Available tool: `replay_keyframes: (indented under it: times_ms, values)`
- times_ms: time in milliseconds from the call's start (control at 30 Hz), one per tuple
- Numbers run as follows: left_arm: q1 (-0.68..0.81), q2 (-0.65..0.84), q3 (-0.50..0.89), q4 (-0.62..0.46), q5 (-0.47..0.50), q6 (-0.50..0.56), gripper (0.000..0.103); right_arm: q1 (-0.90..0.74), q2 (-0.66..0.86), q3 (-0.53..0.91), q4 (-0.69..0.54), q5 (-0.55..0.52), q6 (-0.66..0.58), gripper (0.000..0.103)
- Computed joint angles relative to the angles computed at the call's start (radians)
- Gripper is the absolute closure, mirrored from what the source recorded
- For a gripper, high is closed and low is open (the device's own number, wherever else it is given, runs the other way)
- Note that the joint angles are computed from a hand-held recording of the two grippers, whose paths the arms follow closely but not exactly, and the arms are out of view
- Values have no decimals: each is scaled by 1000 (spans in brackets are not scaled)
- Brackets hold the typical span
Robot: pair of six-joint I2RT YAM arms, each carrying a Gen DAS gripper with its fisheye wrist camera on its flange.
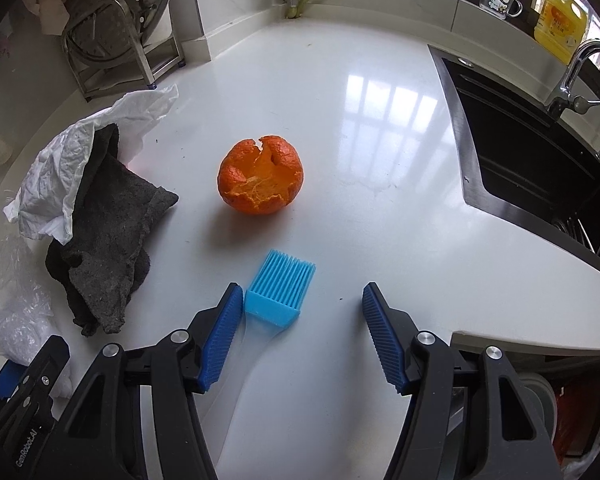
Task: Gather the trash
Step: 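Close the left tool on the clear plastic bag while the right tool grasps the blue brush, then carry the plastic bag with the left tool while the right tool carries the brush to the basket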
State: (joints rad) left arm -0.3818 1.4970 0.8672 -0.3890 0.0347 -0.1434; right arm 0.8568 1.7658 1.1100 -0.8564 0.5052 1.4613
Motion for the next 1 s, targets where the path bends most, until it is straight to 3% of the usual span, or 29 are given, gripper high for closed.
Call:
replay_keyframes:
  times_ms: [167,333,433,1000]
  values:
    - [0,8,4,3,-2,4,44,4,10,14,-1,3,-19,55]
    - [9,10,13,-2,7,13,65,13,19,27,0,3,-38,67]
    - [19,12,16,-3,24,17,68,17,27,38,2,3,-59,77]
    - [46,-45,1,-46,64,59,71,39,-24,-7,65,-9,-82,77]
